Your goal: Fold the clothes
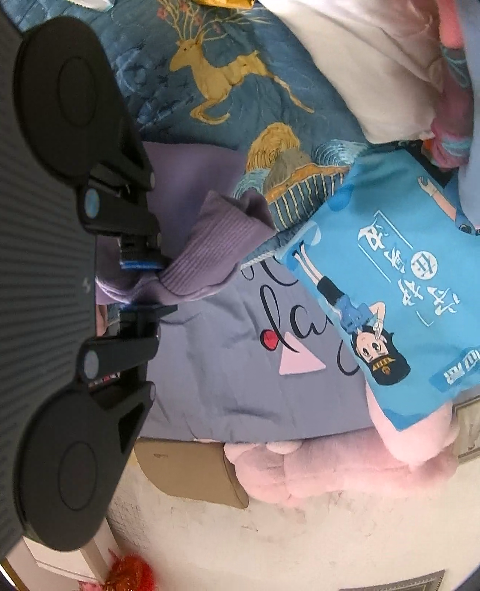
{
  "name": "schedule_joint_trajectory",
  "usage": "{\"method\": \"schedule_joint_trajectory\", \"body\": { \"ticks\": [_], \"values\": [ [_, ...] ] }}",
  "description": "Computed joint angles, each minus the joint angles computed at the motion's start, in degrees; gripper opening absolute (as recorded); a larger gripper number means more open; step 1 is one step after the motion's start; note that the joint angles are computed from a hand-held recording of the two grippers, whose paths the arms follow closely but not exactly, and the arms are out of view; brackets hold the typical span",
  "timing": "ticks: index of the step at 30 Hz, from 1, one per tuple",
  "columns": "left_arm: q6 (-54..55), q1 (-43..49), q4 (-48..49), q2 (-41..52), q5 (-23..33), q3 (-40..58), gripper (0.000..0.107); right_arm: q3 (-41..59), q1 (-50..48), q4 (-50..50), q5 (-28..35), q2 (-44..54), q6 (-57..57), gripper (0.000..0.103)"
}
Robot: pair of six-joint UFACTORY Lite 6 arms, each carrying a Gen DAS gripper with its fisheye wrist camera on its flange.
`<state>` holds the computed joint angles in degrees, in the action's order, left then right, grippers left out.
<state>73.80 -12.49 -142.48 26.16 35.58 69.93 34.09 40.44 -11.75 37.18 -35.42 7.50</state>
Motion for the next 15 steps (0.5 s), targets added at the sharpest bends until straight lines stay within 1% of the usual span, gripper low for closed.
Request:
{"method": "schedule_joint_trajectory", "body": {
  "ticks": [1,2,3,4,5,8,10,12,13,15],
  "values": [
    [0.18,-0.01,-0.15,-0.32,0.0,-0.33,0.018,-0.92,3.64,-5.76,0.48,0.45,5.48,0.027],
    [0.53,-0.13,-0.42,-0.66,-0.21,-0.62,0.018,-1.71,7.25,-11.24,1.23,1.18,10.8,0.027],
    [0.87,-0.37,-0.72,-0.82,-0.71,-0.62,0.018,-1.85,9.44,-15.54,0.71,2.75,14.4,0.028],
    [1.04,-0.53,-0.51,-1.32,-1.25,-0.96,0.018,-1.57,9.96,-17.43,-1.0,4.46,16.03,0.029],
    [1.37,-0.8,-0.24,-1.84,-2.29,-1.06,0.018,-1.16,10.08,-18.61,-2.72,6.13,16.74,0.032],
    [3.3,-1.98,0.15,-3.33,-6.57,-0.62,0.018,2.01,9.47,-17.43,-8.27,13.07,14.11,0.034],
    [3.74,-2.1,-0.19,-3.62,-6.34,-0.8,0.018,3.51,12.31,-22.55,-8.4,16.73,18.03,0.032],
    [3.41,-1.99,-0.45,-3.37,-5.49,-0.94,0.017,4.95,14.44,-28.89,-6.9,19.5,23.08,0.032],
    [3.23,-1.98,-0.52,-3.15,-5.39,-0.84,0.017,5.5,14.52,-28.95,-6.45,20.22,22.97,0.032],
    [2.95,-2.03,-0.47,-2.64,-5.79,-0.32,0.017,6.86,12.58,-23.93,-6.63,21.17,18.27,0.03]
  ]
}}
